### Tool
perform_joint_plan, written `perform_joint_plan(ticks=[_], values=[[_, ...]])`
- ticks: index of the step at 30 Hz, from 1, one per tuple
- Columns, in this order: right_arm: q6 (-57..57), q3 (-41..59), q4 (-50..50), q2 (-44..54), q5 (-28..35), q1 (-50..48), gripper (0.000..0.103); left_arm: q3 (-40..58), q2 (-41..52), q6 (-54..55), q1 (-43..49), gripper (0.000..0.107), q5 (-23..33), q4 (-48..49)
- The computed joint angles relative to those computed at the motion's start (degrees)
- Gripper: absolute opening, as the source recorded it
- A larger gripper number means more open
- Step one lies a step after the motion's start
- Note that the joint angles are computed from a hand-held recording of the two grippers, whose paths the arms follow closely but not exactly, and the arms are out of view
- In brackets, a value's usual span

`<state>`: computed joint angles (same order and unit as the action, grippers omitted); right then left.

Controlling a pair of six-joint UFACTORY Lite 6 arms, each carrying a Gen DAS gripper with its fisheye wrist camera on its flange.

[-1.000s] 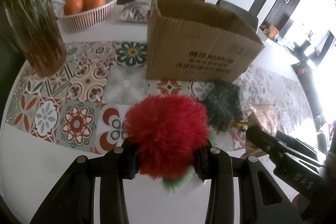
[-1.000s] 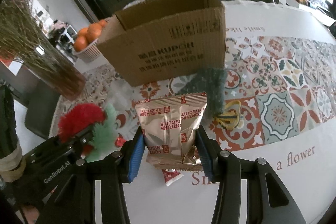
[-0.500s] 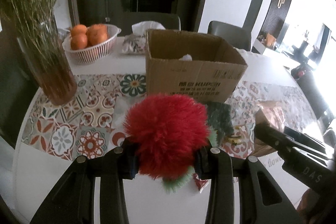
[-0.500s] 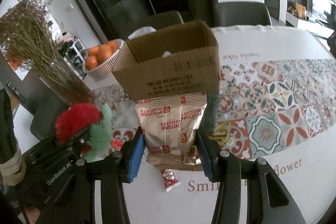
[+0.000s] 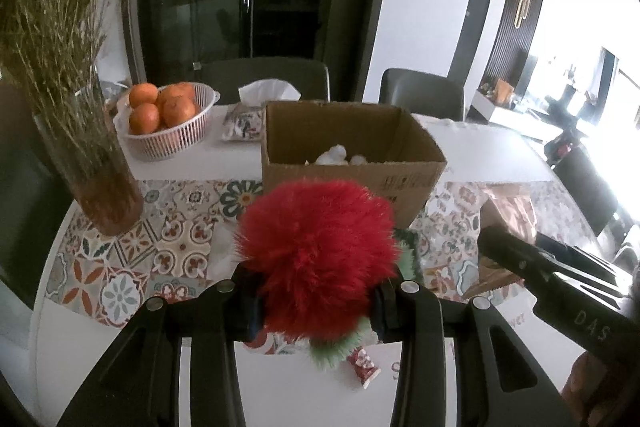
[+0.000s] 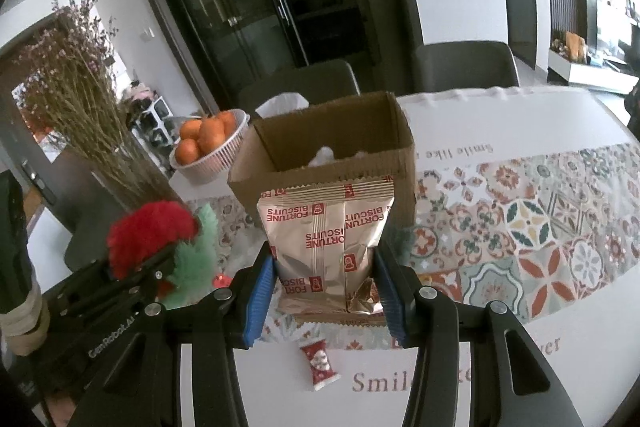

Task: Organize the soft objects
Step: 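Carry the red fluffy toy with the left tool while the right tool carries the biscuit packet to the box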

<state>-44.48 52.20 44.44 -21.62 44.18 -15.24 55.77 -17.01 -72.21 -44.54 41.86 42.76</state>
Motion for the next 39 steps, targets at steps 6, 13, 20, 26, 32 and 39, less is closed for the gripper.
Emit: perform_joint_plan(ticks=[6, 13, 20, 26, 32, 39], values=[[-1.74, 3.44, 2.19, 2.0, -0.27, 0.09, 0.049, 2.93, 1.4, 0.12, 0.43, 0.039, 0.06, 2.05], [-3.37, 8.45, 4.27, 6.16, -1.29, 1.19, 0.049, 7.13, 4.17, 1.97, 2.93, 0.039, -1.69, 2.95], [-3.77, 15.07, 4.8, 11.7, -2.94, 2.55, 0.049, 11.78, 7.87, 3.2, 4.77, 0.039, -2.63, 4.66], [-4.02, 20.86, 5.08, 17.45, -3.59, 4.05, 0.049, 16.14, 12.03, 6.35, 8.15, 0.039, -5.33, 3.67], [-3.68, 26.46, 4.54, 23.49, -5.36, 5.84, 0.049, 19.92, 16.41, 8.81, 10.97, 0.039, -7.38, 3.25], [-1.27, 35.19, 2.34, 31.88, -5.64, 7.53, 0.049, 25.19, 22.39, 12.89, 14.51, 0.039, -9.54, 0.88]])
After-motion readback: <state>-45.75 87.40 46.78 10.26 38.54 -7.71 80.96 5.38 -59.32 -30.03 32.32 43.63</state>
